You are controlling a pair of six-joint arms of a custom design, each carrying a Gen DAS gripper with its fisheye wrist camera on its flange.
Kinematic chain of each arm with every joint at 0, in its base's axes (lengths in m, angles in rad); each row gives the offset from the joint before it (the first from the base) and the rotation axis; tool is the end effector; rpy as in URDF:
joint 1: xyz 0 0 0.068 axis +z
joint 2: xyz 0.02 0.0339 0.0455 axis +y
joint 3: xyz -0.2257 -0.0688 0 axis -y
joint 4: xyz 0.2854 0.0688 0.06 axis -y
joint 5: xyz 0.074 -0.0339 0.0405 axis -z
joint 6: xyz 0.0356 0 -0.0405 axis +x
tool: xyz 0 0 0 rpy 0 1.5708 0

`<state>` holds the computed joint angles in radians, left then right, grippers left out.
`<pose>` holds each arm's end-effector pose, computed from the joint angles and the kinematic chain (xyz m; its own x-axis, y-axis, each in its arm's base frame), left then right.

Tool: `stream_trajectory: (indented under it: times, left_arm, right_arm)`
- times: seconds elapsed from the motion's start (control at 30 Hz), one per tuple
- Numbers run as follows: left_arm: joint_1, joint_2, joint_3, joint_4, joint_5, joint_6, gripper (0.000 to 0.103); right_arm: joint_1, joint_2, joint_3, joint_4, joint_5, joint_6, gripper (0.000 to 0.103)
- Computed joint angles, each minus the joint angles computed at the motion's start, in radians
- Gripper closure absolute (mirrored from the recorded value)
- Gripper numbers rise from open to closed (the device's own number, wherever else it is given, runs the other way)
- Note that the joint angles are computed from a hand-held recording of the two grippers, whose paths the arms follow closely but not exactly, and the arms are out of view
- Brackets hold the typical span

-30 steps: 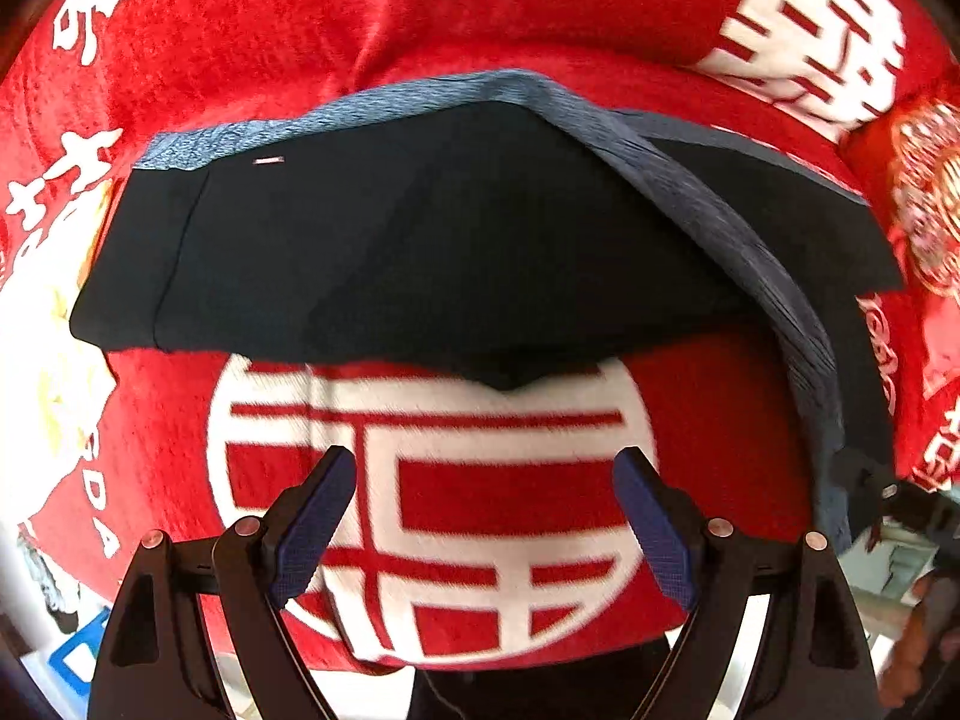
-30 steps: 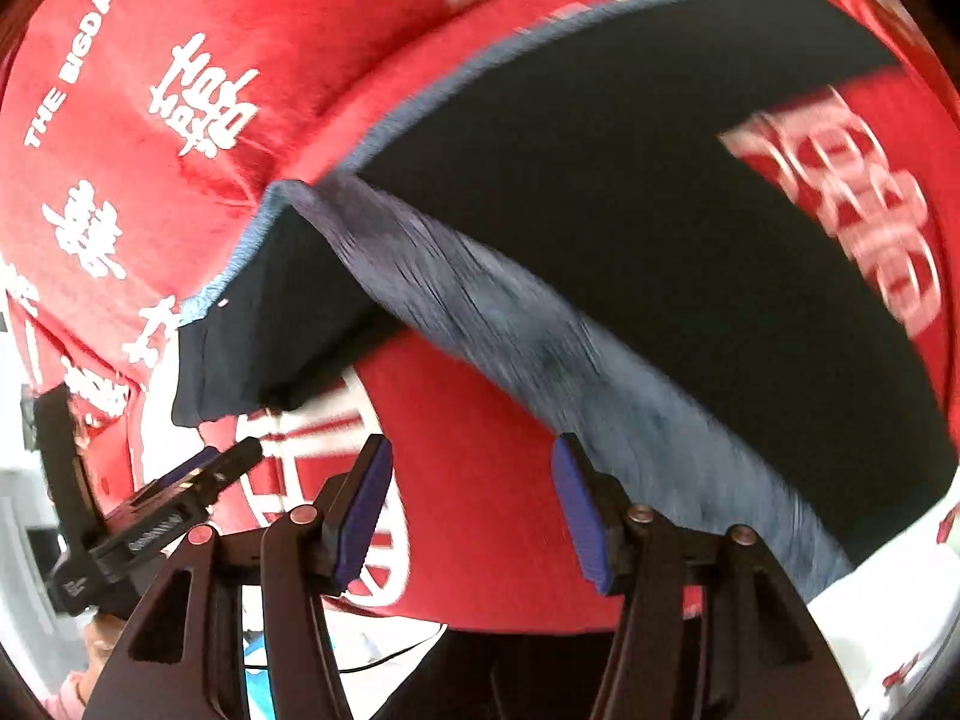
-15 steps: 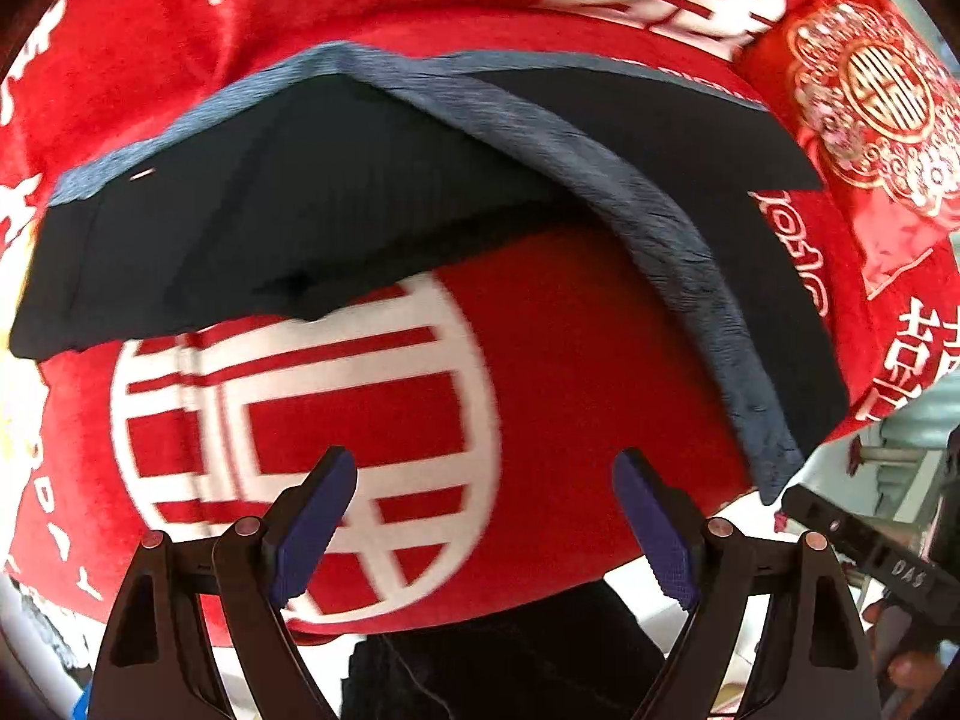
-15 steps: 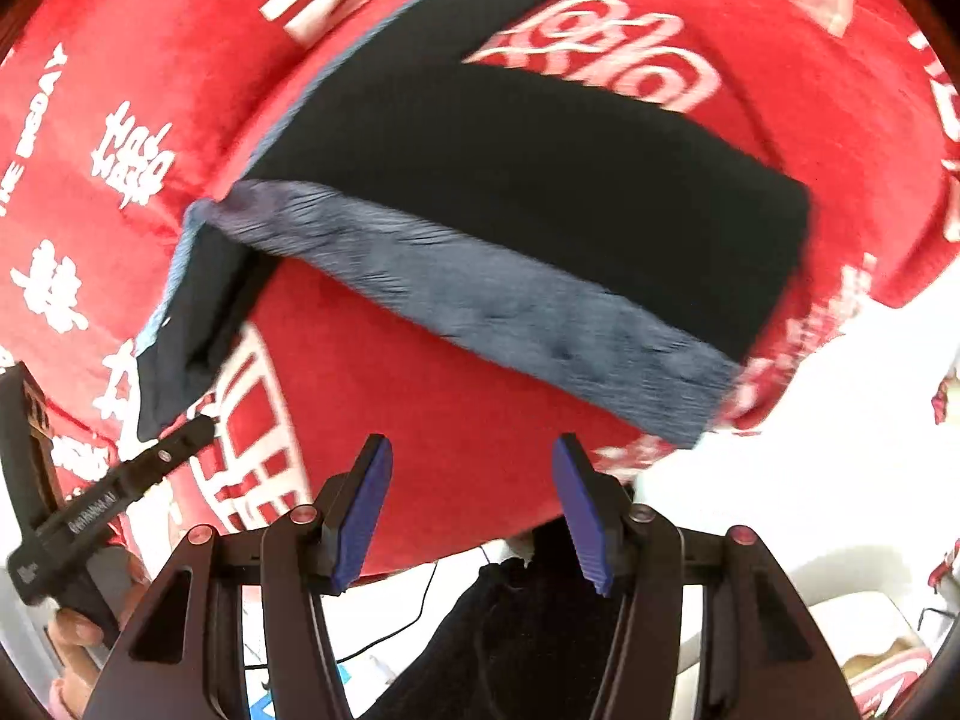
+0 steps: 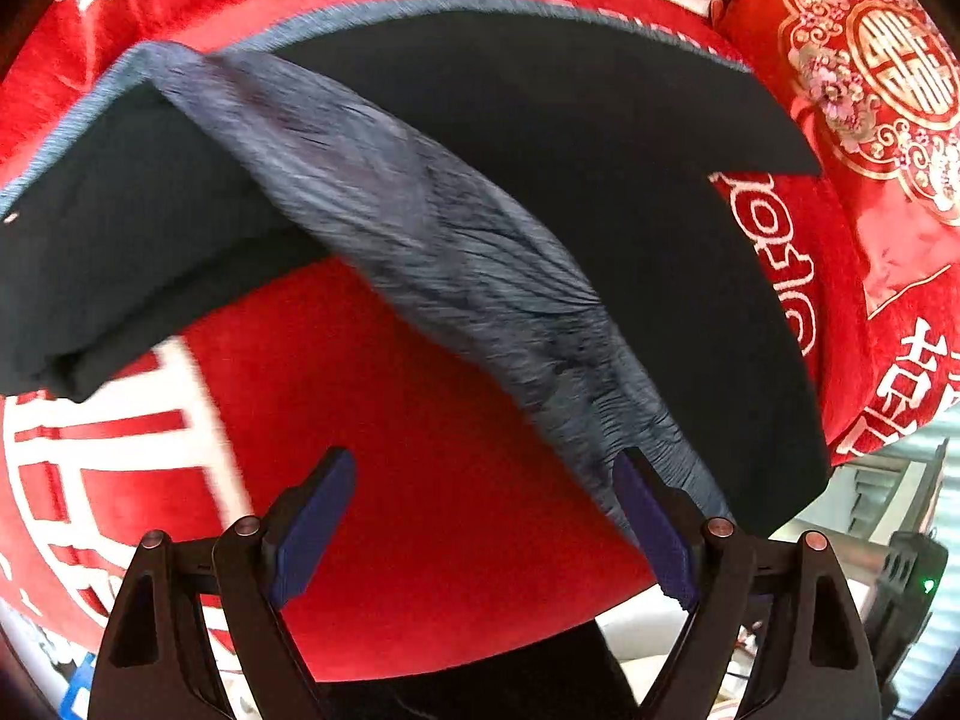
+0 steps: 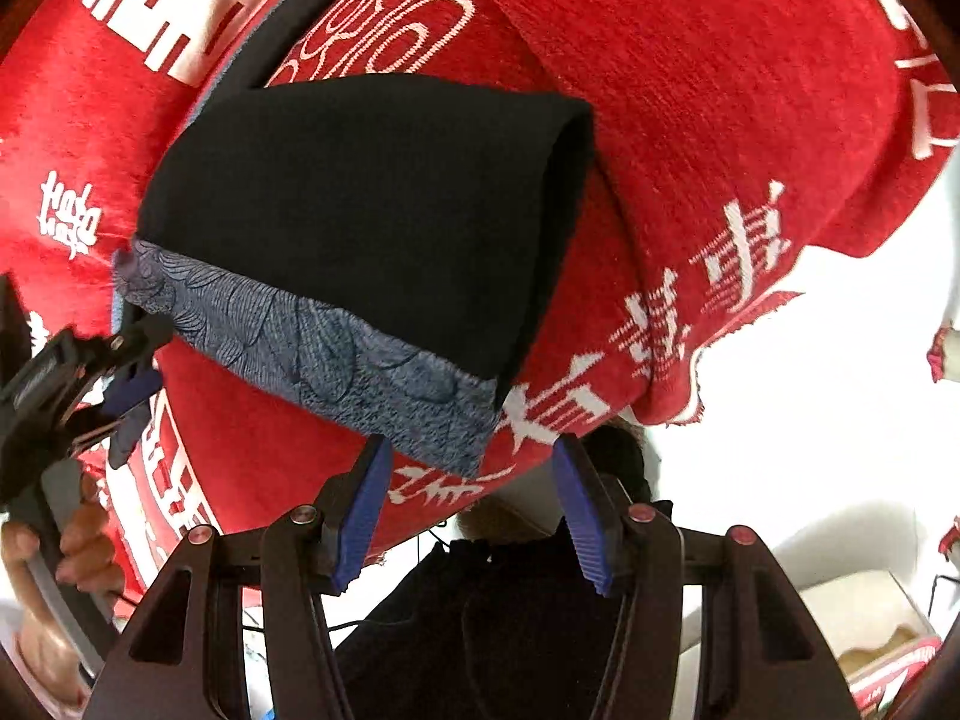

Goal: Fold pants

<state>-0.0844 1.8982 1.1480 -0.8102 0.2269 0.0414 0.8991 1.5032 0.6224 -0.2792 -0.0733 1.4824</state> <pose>0.3415 -0.0369 0.0678 -0.9920 0.1244 -0.0197 0.1256 0.9664 -0.2243 0.1700 0.2180 0.0564 -0.8461 0.5321 0.0316 0.4978 0.7676 0.4037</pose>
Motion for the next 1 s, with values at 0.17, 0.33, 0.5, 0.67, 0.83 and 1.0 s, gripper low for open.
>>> stream_trajectory:
  times: [0.17, 0.33, 0.5, 0.67, 0.83, 1.0]
  left_arm:
    - [-0.065, 0.006, -0.015, 0.054, -0.039, -0.029, 0.015]
    - [-0.065, -0.002, -0.018, 0.058, 0.001, -0.06, 0.021]
    - [-0.06, 0.024, 0.039, 0.0, 0.058, -0.033, 0.094]
    - [-0.057, 0.027, 0.108, -0.053, 0.108, -0.07, 0.094]
    - [-0.075, 0.038, 0.225, -0.103, 0.133, -0.113, 0.094]
    - [-0.064, 0.123, 0.408, -0.13, 0.165, -0.138, 0.094]
  right_arm:
    - [-0.05, 0.026, -0.101, 0.25, -0.073, -0.083, 0.044]
    - [-0.069, 0.044, -0.132, 0.37, -0.137, -0.114, 0.065]
    - [-0.099, 0.006, -0.181, 0.459, -0.219, -0.085, 0.1]
    - [-0.168, -0.141, -0.174, 0.363, -0.277, -0.18, 0.1]
    - [-0.292, -0.232, -0.093, 0.217, -0.334, -0.339, 0.1]
    - [-0.47, -0.162, 0.089, 0.112, -0.416, -0.527, 0.1]
